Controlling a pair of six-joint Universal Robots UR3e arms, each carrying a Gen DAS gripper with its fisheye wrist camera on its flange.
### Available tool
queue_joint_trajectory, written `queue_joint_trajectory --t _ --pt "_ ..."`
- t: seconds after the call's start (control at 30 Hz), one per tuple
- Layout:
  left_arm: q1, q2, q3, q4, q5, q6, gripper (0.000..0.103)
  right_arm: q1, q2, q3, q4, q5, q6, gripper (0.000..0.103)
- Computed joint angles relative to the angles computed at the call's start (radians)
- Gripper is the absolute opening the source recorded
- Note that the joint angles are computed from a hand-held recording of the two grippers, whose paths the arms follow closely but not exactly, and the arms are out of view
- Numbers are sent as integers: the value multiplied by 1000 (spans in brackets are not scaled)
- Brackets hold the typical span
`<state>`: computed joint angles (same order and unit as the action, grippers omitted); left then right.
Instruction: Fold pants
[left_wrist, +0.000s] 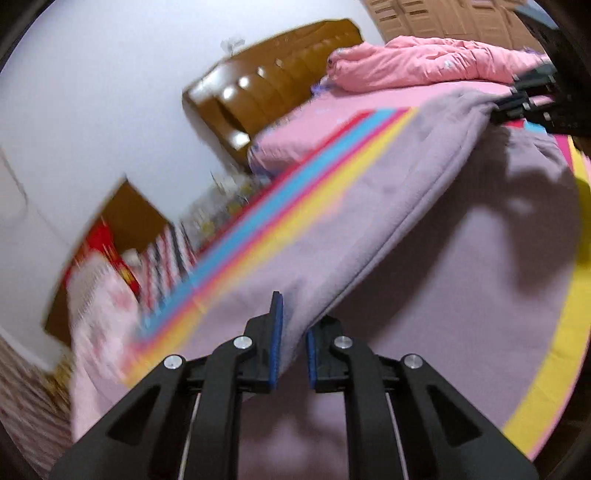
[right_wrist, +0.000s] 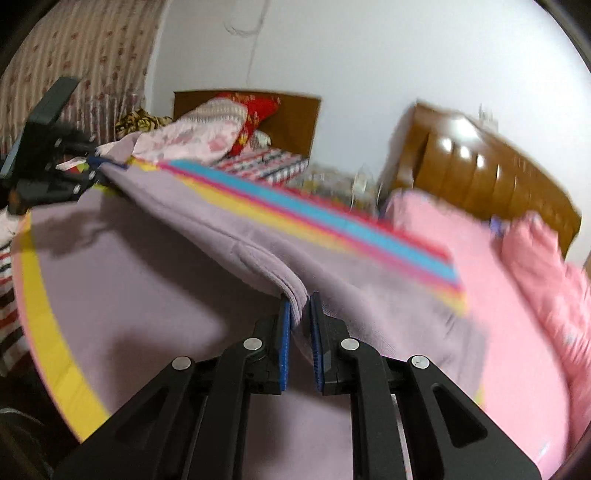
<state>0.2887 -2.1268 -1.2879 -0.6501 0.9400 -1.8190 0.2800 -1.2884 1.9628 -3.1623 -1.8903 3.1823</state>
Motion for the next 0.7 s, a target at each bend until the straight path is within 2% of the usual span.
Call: queue_joint_trajectory --t 0.1,0.17,0.2,0.23,0.27,0.3,0.33,0.37,0.4,0.43,0.47,0.5,0.53,0.6,0.67,0.7 --pt "14 13 -146 42 46 -48 13 52 50 40 19 -25 86 14" --pt "22 2 -157 33 55 -89 16 48 49 59 42 13 137 20" --pt "31 2 -141 -20 44 -116 23 52 39 71 44 14 157 30" --pt "41 -4 -109 -79 31 -134 30 54 19 83 50 19 179 50" --pt "59 8 -103 -128 7 -157 54 51 -22 118 34 36 208 70" --pt "78 22 -99 -174 -24 -181 82 67 -59 158 2 22 251 74" --pt "110 46 -106 -228 -78 -219 91 69 -110 223 -63 17 301 74" --pt "141 60 -100 -298 -135 -245 93 61 -147 270 -105 29 333 74" --pt "173 60 -67 -419 -195 -253 93 52 -190 329 -153 44 385 74" --pt "207 46 -13 -592 -260 -247 93 29 -231 393 -202 70 441 74" --pt "229 21 41 -744 -306 -235 94 -21 -278 482 -271 129 515 71" --pt "240 -9 88 -862 -334 -225 94 -51 -300 538 -317 167 569 68" --pt "245 -42 116 -924 -346 -247 94 -107 -327 603 -360 234 630 65" --pt "222 -72 114 -840 -312 -352 93 -198 -354 678 -399 335 672 63" --pt "223 -47 20 -719 -316 -355 92 -218 -341 686 -395 324 708 57" --pt "229 -42 11 -719 -317 -339 92 -221 -334 681 -392 311 720 57"
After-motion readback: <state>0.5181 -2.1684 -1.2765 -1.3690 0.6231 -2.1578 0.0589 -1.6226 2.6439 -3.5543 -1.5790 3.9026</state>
